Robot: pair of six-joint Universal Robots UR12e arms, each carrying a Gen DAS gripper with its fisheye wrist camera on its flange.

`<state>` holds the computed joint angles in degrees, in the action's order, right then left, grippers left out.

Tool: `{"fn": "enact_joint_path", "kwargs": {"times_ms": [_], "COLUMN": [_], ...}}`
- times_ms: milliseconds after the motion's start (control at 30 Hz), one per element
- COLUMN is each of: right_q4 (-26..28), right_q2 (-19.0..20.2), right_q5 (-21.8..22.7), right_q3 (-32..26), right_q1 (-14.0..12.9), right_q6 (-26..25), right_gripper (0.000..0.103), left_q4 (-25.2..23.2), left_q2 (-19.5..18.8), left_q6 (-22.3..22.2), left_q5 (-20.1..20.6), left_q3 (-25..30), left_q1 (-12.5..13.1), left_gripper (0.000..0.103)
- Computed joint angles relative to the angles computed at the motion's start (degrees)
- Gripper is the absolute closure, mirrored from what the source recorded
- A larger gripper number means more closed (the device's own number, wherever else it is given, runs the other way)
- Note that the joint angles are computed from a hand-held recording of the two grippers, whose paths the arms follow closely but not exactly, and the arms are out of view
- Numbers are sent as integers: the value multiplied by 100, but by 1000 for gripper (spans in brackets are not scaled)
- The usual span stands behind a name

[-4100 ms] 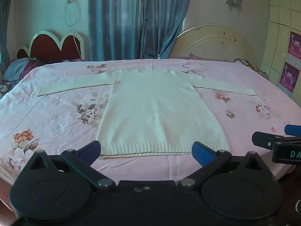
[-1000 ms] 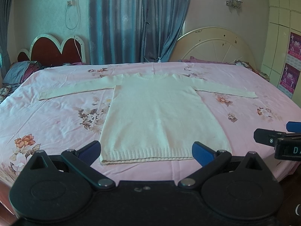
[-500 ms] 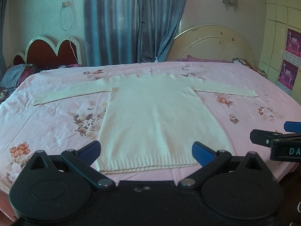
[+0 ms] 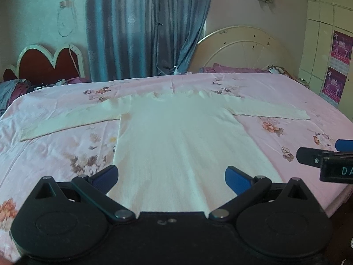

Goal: Fold small clothes
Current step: 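Move the right gripper to the sweater's sleeve cuff and grasp it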

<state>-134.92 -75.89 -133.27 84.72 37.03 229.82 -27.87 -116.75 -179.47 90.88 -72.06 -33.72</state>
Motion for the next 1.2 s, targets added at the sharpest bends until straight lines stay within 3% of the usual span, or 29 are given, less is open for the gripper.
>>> {"fn": "enact_joint_path", "kwargs": {"times_ms": [267, 533, 700, 867, 1000, 1100, 1200], "right_q4": [193, 580, 672, 404, -155, -441, -1038], "right_q2": [242, 112, -21, -139, -291, -433, -639], "right_q5": [-113, -348, -328, -216, -58, -82, 439], "right_q3": [-347, -243, -57, 217, 577, 884, 1337], "right_q1": [-197, -408, -623, -903, -1252, -1537, -1990], "right_q6": [119, 682, 874, 746, 610, 786, 881], "right_gripper": [0, 0, 0, 0, 0, 0, 0], "left_q4": [-192, -519, -851, -869, -1194, -1769, -2618], "left_q2": [-420, -763, -1034, -1404, -1854, -2310, -2867], "left_q6": [213, 350, 310, 270, 310, 254, -16], "left_q5": [-370, -690, -713, -402, -213, -96, -185], "left_q3": [634, 1160, 1567, 2065, 2822, 3661, 4753], "left_q1": [139, 143, 72, -68, -193, -281, -332], "left_gripper": [0, 0, 0, 0, 0, 0, 0]}}
